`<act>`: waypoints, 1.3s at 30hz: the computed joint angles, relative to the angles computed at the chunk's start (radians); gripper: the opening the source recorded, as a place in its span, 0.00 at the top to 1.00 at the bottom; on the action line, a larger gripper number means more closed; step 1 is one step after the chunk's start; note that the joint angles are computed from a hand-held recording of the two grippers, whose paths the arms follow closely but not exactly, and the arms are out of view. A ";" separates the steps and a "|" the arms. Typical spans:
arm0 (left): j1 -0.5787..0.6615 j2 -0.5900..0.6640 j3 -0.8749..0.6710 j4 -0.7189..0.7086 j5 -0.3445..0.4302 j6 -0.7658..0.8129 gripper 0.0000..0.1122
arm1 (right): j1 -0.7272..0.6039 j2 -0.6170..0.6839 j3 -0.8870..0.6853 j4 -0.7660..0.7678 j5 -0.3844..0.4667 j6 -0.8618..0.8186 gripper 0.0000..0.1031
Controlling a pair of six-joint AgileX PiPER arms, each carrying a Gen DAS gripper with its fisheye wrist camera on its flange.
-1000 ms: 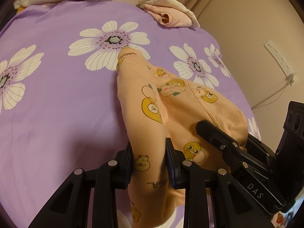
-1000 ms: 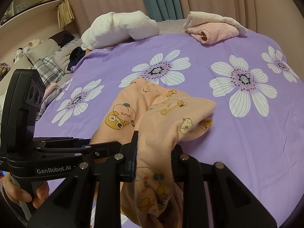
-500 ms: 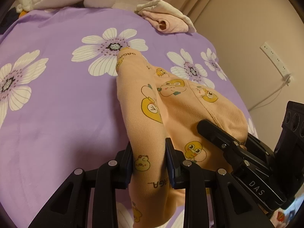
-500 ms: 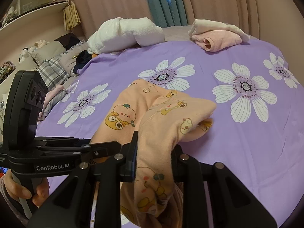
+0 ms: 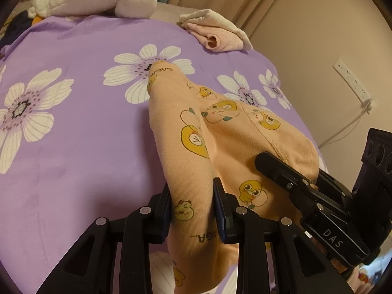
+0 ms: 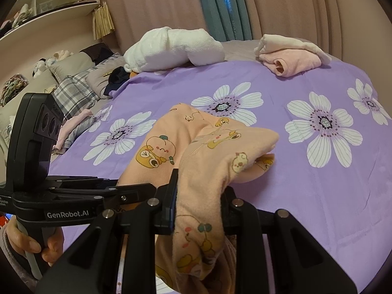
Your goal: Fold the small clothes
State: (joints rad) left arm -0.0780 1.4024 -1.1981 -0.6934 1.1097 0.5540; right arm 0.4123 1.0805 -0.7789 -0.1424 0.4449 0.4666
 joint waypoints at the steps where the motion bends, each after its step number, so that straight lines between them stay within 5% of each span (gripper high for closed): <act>1: 0.006 -0.003 0.000 -0.002 0.003 0.003 0.75 | 0.007 0.000 -0.001 -0.007 0.000 0.007 0.77; 39: 0.186 0.021 0.001 -0.042 0.053 0.047 0.75 | 0.128 0.218 -0.168 -0.075 -0.021 0.044 0.77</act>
State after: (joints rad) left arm 0.1079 1.4233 -1.1969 -0.7350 1.1624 0.6008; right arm 0.5400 1.2987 -0.9470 -0.2174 0.4244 0.5107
